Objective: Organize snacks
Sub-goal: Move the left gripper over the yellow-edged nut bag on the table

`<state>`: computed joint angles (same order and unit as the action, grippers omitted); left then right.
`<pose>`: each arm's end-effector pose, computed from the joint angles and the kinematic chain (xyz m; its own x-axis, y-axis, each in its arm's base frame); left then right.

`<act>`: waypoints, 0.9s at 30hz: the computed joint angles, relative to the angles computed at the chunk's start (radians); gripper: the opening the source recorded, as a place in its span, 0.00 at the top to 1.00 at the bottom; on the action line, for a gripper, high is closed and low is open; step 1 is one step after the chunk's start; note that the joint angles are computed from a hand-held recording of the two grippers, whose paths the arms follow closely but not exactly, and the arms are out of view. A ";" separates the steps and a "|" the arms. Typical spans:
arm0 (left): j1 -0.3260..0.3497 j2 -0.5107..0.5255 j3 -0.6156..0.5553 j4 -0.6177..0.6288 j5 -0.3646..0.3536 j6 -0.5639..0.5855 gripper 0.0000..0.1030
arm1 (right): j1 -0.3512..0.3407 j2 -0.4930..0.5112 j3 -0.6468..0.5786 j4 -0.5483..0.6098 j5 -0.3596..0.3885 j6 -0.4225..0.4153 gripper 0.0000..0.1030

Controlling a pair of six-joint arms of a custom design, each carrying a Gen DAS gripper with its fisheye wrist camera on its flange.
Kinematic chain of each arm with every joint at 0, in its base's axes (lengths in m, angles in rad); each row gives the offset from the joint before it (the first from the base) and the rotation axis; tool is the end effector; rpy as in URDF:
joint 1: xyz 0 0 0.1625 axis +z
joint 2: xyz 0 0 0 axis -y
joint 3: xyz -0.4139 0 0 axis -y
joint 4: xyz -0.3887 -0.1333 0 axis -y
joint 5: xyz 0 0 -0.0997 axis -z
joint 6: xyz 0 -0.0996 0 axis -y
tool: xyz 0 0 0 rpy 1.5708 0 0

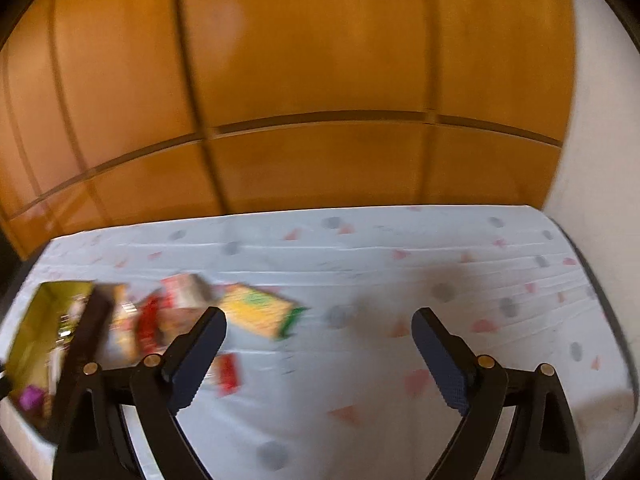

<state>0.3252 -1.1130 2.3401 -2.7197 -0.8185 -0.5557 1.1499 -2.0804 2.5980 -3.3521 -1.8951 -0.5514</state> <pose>-0.3219 -0.3210 0.0875 -0.6536 0.4342 -0.6199 0.7062 0.6446 -0.2930 -0.0119 -0.2752 0.3980 -0.6959 0.4215 0.5814 -0.2830 0.5831 -0.7615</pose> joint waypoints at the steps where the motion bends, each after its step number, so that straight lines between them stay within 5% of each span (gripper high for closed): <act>1: 0.002 0.010 -0.008 -0.006 -0.015 0.015 0.24 | -0.047 -0.006 0.000 0.002 0.024 0.012 0.08; 4: 0.018 0.032 -0.030 -0.036 -0.068 0.044 0.24 | -0.092 -0.015 -0.025 0.067 0.010 0.071 0.08; 10: 0.052 0.111 -0.128 -0.028 -0.141 0.122 0.20 | -0.170 -0.107 -0.023 0.157 0.148 0.107 0.08; 19: 0.129 0.260 -0.351 0.058 -0.252 0.100 0.21 | -0.139 -0.106 -0.015 0.153 0.151 0.103 0.07; 22: 0.156 0.326 -0.446 0.107 -0.268 0.076 0.32 | -0.138 -0.114 -0.011 0.154 0.163 0.096 0.06; 27: 0.219 0.435 -0.595 0.239 -0.266 -0.017 0.33 | -0.149 -0.138 -0.009 0.181 0.194 0.094 0.06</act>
